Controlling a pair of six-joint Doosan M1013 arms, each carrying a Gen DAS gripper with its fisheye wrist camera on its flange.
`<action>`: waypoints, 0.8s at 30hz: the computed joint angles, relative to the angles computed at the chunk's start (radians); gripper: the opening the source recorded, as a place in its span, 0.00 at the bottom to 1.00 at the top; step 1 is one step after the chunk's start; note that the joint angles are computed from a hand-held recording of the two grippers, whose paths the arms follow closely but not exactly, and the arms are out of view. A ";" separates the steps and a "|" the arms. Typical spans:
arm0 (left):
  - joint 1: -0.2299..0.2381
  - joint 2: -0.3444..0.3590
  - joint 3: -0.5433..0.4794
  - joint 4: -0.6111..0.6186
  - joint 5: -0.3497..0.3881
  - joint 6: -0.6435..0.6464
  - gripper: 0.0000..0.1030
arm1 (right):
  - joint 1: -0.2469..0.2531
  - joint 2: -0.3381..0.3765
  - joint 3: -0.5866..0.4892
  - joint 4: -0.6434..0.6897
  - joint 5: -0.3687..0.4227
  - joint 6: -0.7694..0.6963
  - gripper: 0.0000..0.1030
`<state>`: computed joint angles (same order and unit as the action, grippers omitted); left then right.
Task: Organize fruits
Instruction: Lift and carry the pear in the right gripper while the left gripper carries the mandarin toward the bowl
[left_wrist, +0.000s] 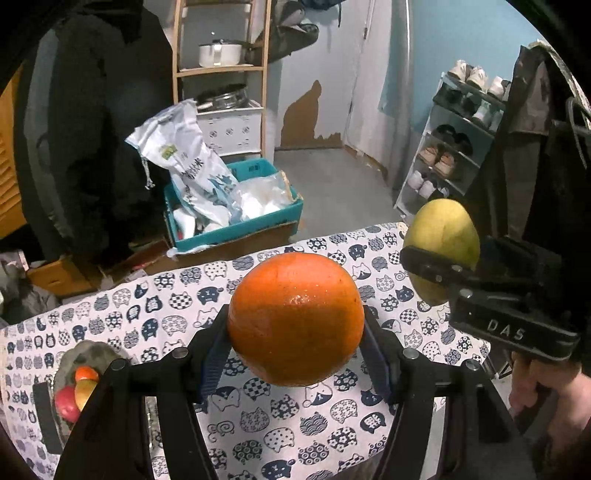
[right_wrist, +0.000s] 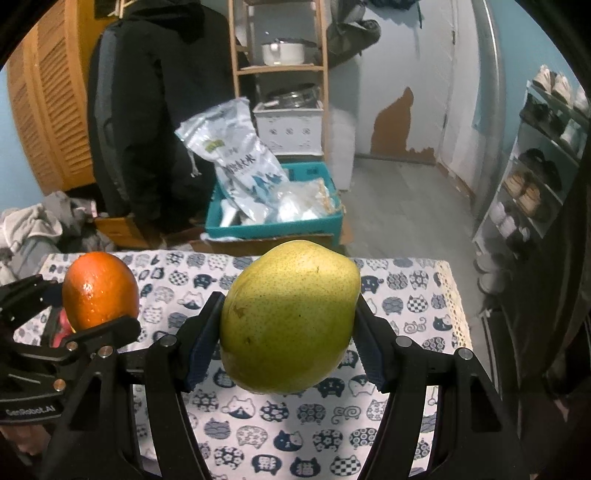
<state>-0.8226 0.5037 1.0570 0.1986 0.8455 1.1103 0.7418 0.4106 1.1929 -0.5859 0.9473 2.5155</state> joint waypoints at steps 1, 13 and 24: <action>0.001 -0.005 0.007 0.001 -0.003 -0.002 0.64 | 0.004 -0.001 -0.003 -0.005 0.000 -0.001 0.64; 0.021 -0.079 0.107 0.036 -0.045 -0.062 0.64 | 0.030 0.017 -0.055 0.009 -0.017 -0.042 0.64; 0.056 -0.132 0.191 0.061 -0.064 -0.130 0.64 | 0.043 0.080 -0.146 0.076 -0.018 -0.122 0.64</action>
